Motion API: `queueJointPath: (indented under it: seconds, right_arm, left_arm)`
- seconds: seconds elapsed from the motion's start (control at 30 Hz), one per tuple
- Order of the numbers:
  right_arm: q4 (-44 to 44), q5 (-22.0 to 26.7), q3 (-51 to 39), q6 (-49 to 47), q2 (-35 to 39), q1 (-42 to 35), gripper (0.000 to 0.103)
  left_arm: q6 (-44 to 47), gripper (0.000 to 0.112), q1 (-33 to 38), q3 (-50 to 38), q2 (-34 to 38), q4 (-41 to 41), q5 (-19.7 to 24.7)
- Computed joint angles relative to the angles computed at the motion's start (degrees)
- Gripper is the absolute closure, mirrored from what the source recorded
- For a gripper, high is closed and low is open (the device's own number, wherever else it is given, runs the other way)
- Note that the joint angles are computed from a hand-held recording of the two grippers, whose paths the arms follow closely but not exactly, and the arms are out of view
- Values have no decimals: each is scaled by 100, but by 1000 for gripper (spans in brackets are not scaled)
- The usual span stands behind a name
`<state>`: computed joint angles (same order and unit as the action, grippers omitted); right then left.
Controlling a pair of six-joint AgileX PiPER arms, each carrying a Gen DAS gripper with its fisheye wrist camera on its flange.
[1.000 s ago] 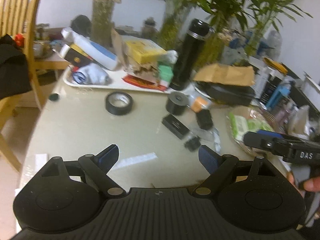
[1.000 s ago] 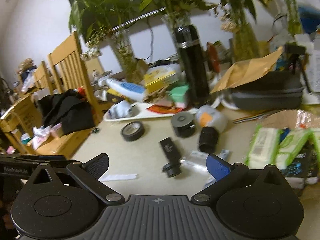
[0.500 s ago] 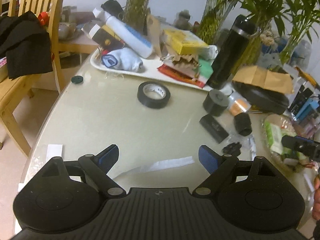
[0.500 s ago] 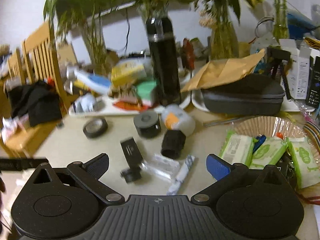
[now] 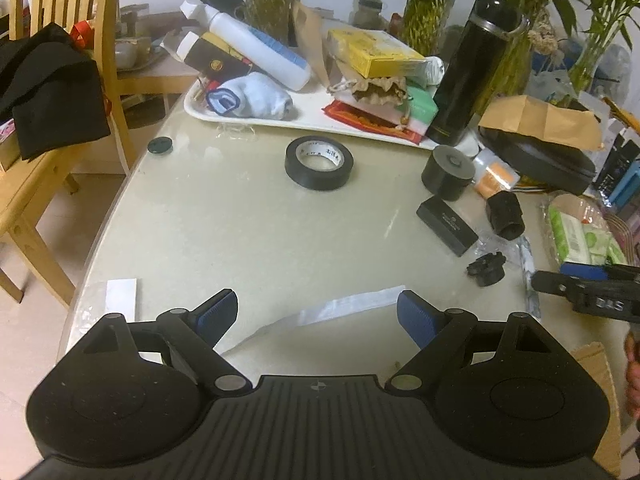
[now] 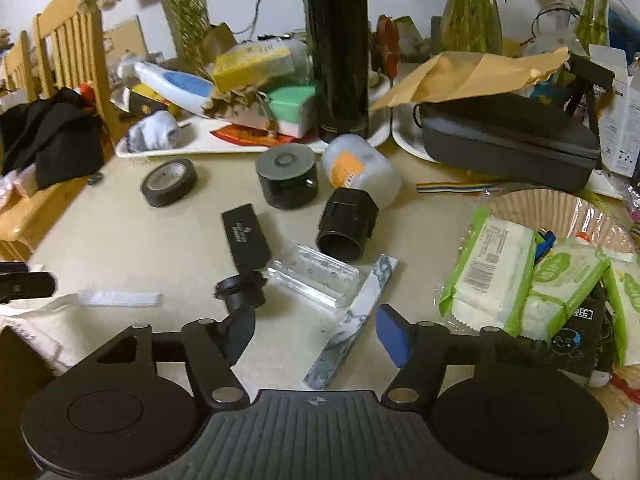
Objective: Organize rigid objects
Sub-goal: 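Lower the right gripper onto the marbled grey strip and close it, then lift the grey strip with the right gripper while the left moves toward the black tape roll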
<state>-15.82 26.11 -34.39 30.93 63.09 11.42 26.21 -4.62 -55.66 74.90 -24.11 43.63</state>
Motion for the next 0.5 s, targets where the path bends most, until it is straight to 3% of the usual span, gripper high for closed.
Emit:
queueJointPath:
  seconds: [0.2, 0.3, 0.5]
  right_arm:
    - [-122, -19, -117, 225, 541, -128, 53]
    - [-189, 19, -161, 328, 743, -169, 70]
    - [-842, 197, -249, 1072, 909, 12, 83]
  left_arm:
    - [-73, 24, -155, 3, 3, 260, 90]
    - [126, 24, -80, 26, -23, 93, 125]
    - [401, 24, 106, -16, -24, -354, 218]
